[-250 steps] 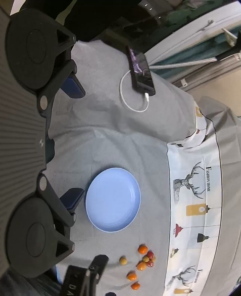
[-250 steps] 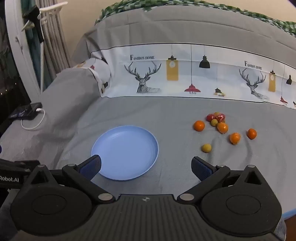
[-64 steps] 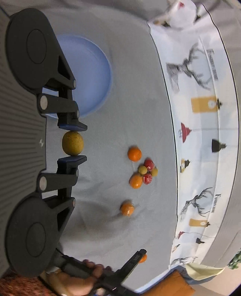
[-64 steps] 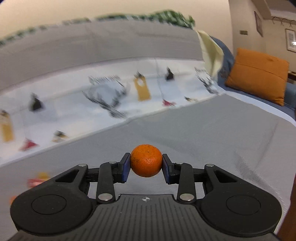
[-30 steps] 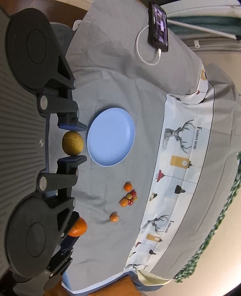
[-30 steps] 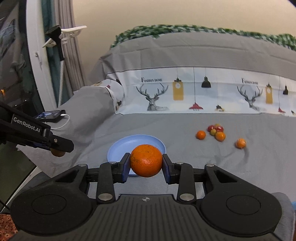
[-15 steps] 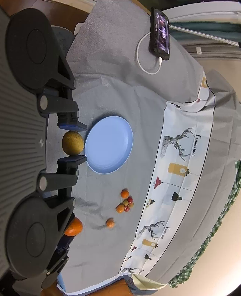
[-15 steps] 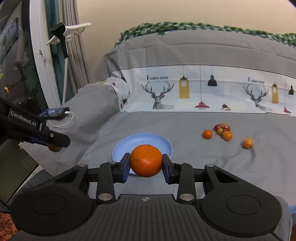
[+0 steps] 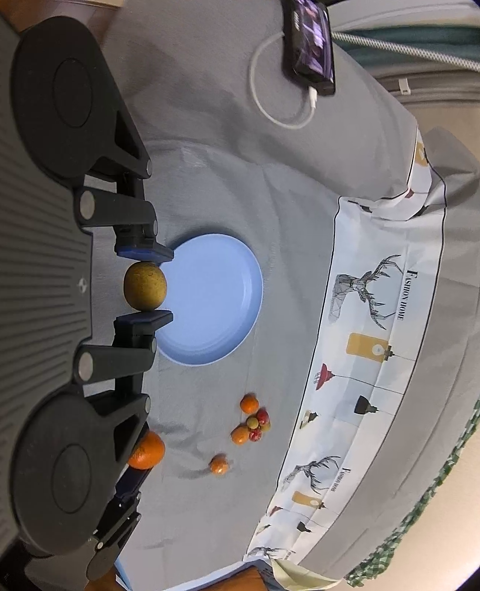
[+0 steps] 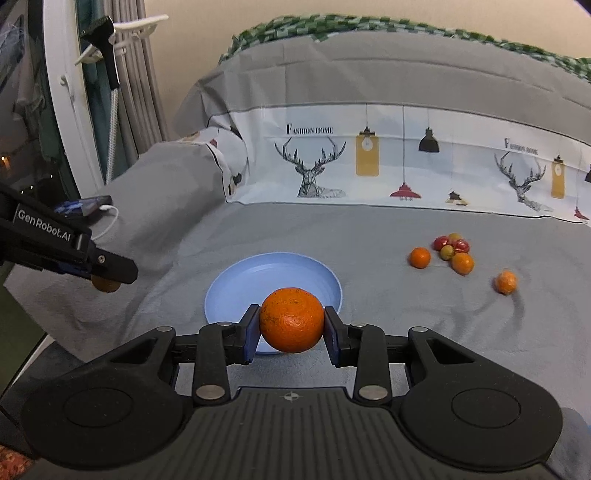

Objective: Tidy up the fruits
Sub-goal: 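Carry both fruits to the blue plate and open both tools to release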

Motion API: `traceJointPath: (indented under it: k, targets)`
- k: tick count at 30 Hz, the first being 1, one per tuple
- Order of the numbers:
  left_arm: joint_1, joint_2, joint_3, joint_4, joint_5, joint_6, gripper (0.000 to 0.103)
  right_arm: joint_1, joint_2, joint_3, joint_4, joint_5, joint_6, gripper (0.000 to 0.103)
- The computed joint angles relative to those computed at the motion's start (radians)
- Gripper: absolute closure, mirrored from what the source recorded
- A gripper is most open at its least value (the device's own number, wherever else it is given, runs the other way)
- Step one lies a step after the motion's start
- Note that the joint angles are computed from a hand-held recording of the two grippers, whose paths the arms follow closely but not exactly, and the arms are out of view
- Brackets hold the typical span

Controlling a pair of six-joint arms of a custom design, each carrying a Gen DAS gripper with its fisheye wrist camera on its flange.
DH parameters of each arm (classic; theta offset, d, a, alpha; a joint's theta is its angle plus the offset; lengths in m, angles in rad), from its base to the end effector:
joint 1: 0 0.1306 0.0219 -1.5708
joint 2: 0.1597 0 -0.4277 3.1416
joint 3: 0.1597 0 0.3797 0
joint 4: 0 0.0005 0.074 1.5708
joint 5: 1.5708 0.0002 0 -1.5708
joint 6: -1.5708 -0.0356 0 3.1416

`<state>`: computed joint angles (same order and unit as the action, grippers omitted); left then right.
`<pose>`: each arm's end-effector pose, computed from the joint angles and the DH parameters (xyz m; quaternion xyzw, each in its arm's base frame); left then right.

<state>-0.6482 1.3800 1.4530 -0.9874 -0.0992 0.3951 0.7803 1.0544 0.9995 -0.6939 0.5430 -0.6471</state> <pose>0.3637 -0.2716 0.4990 0.1035 0.9399 -0.1197 0.3025 0.2465 0.2174 0.4393 0.0481 0.8883 0.0661 0.4519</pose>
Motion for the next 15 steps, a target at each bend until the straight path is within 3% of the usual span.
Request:
traceJointPath:
  k: [6, 15]
  targets:
    - [0.029, 0.116, 0.056, 0.024, 0.008, -0.055, 0.072, -0.096, 0.102, 0.027, 0.055, -0.115, 0.067, 0.066]
    - [0.058, 0.317, 0.147, 0.004, 0.013, -0.118, 0.072, -0.211, 0.273, 0.077, 0.064, -0.291, 0.075, 0.066]
